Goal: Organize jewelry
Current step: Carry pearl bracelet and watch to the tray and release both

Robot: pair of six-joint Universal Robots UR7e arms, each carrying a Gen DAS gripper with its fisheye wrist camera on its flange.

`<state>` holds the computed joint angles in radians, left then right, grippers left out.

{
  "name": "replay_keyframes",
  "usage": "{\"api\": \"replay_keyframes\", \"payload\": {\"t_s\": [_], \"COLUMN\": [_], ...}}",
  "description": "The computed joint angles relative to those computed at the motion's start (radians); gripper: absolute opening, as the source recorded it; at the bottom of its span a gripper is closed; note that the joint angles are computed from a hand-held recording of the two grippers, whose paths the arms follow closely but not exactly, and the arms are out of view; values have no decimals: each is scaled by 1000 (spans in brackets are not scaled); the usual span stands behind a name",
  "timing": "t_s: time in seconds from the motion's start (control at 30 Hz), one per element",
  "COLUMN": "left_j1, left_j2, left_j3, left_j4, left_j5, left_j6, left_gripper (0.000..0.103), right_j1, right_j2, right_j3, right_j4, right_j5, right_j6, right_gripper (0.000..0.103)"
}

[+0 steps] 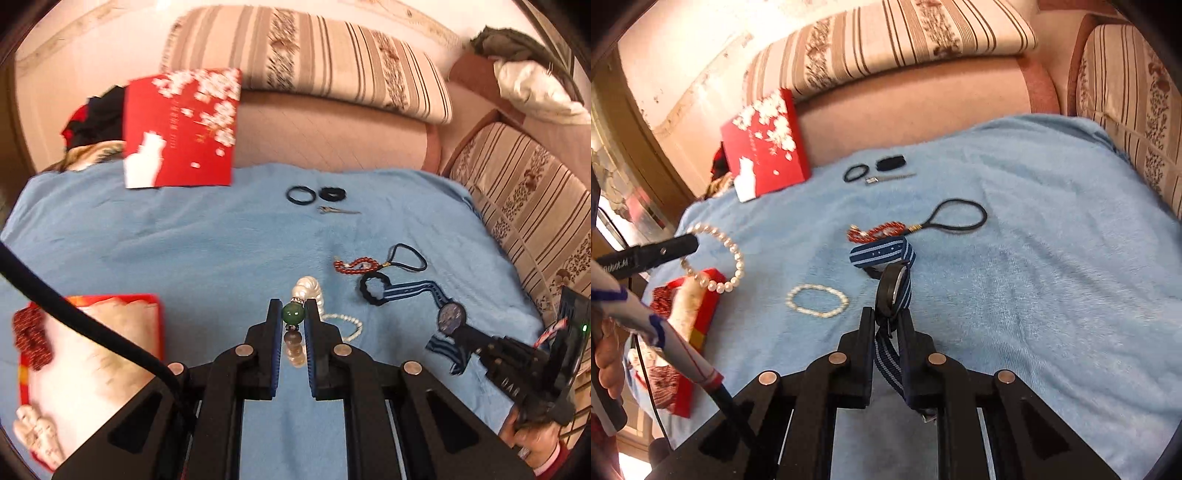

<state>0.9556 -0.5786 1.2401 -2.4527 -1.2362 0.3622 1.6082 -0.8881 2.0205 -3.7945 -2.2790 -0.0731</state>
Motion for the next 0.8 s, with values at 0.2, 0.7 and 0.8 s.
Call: {"api": "replay_keyframes", "payload": {"t_s": [0.2,0.7,0.8], "left_j1": [27,177,210], "left_j2": [-117,-157,-126], "left_j3": [73,-62,-117], "left_j4": [-40,35,72], "left_j5": [22,128,139], "left_j6": [7,2,-16], "left_gripper": [11,11,11], "right_j1": [96,248,245], "right_j2": [19,229,304], "right_j3": [-24,-398,-510], "right_j4": [-17,320,430], "right_j5": [-35,129,184], "right_j6": [-33,-72,-61], "right_gripper": [13,13,13]}}
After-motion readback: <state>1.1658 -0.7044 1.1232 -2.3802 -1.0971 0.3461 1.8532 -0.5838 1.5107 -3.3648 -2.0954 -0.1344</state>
